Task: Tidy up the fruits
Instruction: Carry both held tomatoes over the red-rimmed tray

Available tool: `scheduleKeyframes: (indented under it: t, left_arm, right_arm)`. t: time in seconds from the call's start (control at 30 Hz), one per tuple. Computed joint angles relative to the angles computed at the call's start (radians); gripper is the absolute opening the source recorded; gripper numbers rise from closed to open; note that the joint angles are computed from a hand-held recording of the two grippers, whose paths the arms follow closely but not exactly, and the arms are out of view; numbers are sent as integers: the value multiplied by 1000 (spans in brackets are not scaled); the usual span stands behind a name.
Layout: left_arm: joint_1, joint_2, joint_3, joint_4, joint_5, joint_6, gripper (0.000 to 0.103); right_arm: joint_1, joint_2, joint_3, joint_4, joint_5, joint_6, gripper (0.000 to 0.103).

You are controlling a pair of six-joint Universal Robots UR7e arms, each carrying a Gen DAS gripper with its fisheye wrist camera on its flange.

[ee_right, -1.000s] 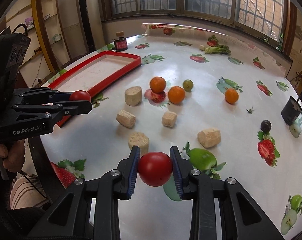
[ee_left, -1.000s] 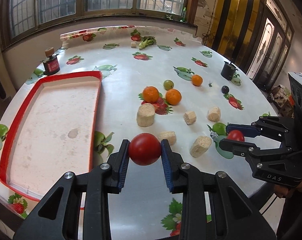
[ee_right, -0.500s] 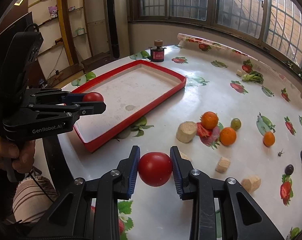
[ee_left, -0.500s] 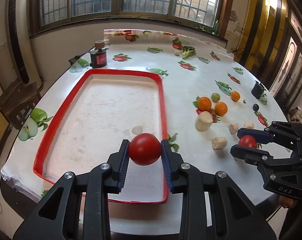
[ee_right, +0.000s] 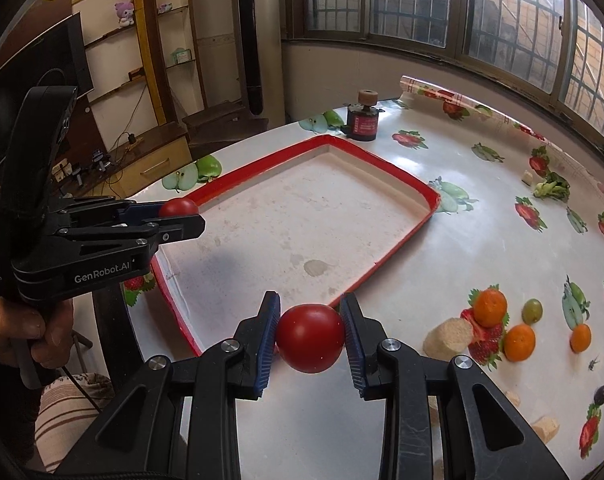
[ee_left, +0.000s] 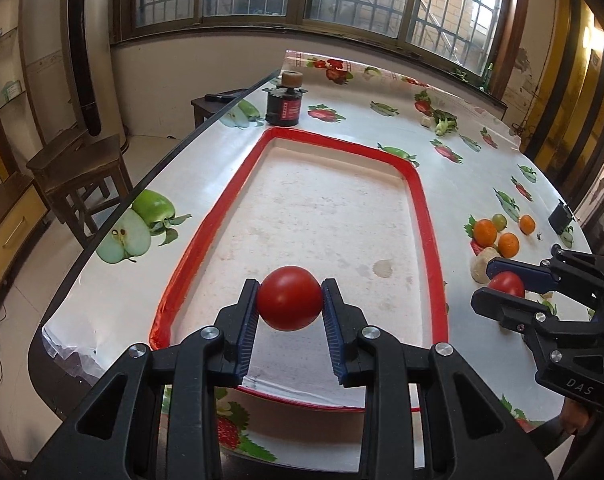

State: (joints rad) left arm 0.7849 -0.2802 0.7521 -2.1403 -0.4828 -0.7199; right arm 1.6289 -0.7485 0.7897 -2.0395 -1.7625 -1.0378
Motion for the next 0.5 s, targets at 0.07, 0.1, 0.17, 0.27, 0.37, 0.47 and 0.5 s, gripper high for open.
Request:
scheduleKeyframes:
  t: [0.07,0.1,0.17,0.27,0.37,0.47,0.5]
  left_arm:
    - [7,-6,7,-1,-2,-10,29]
    - [11,-10,11,2,-3,-17,29]
    - [17,-14,15,9,-6,-28,29]
    - [27,-22,24,29,-14,-42,29]
    - [35,-19,15,55,-22,-54,29]
    - [40,-20,10,92,-22,-75,29]
    - [40,-19,8,108,-19,-83,29]
  right_arm:
    - [5,21,-25,22,0,8,32]
    - [8,34,-41,36,1,15,31]
    - [13,61,-73,65,-1,26,31]
    - [21,95,-104,82,-10,27,31]
    - [24,139,-162,133,-16,45,31]
    - [28,174,-201,160,-28,47,31]
    - [30,184,-213,170,-32,46,31]
